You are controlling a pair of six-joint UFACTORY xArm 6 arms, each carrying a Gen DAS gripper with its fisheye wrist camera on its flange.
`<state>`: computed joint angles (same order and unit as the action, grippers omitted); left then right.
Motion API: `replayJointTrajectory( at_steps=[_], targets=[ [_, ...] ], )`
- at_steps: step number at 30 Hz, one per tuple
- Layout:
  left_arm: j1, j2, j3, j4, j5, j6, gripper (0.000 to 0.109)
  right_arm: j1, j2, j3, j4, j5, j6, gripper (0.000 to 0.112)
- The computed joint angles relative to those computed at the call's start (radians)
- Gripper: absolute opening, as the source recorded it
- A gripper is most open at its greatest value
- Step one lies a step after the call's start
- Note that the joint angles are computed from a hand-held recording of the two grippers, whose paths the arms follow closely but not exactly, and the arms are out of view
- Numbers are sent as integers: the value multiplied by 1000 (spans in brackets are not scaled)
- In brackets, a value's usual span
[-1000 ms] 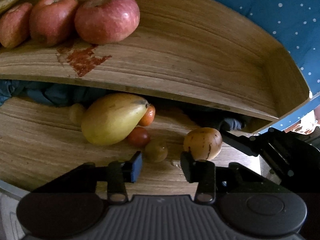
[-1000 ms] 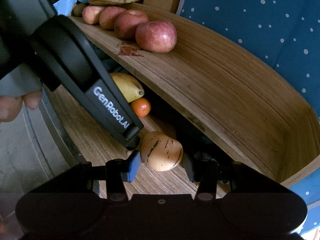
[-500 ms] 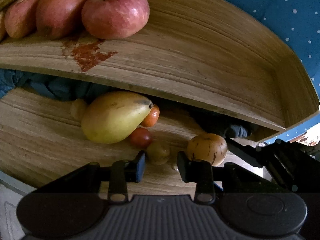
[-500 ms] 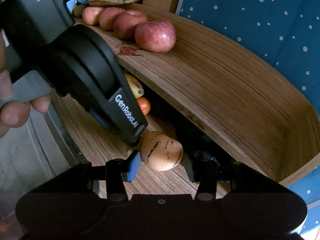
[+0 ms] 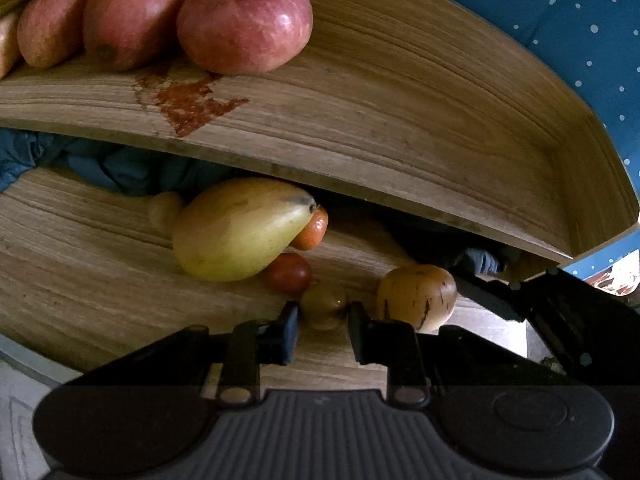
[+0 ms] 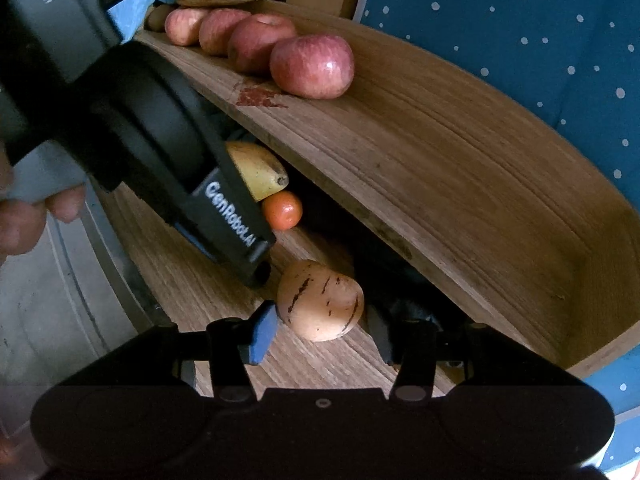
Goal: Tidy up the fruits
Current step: 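Lift and carry the brown fruit in the left tool and pepino in the right tool over the tray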
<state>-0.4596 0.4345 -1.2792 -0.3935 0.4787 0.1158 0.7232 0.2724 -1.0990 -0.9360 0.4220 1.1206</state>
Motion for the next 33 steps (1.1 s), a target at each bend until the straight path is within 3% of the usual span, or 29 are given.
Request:
replayJointTrajectory(
  at_steps=[8, 19, 28, 33],
  targets=[
    [7, -27, 40, -25, -9, 48, 30, 1, 16, -17, 45, 1, -46, 50],
    [31, -86, 89, -109, 13, 187, 29, 59, -5, -33, -1, 81, 38, 49],
    [61, -164, 144, -187, 79, 360, 30, 147, -53, -43, 14, 224, 128, 49],
    [82, -204, 173, -210, 128, 457, 30, 224, -69, -64, 60, 347, 176, 49]
  ],
)
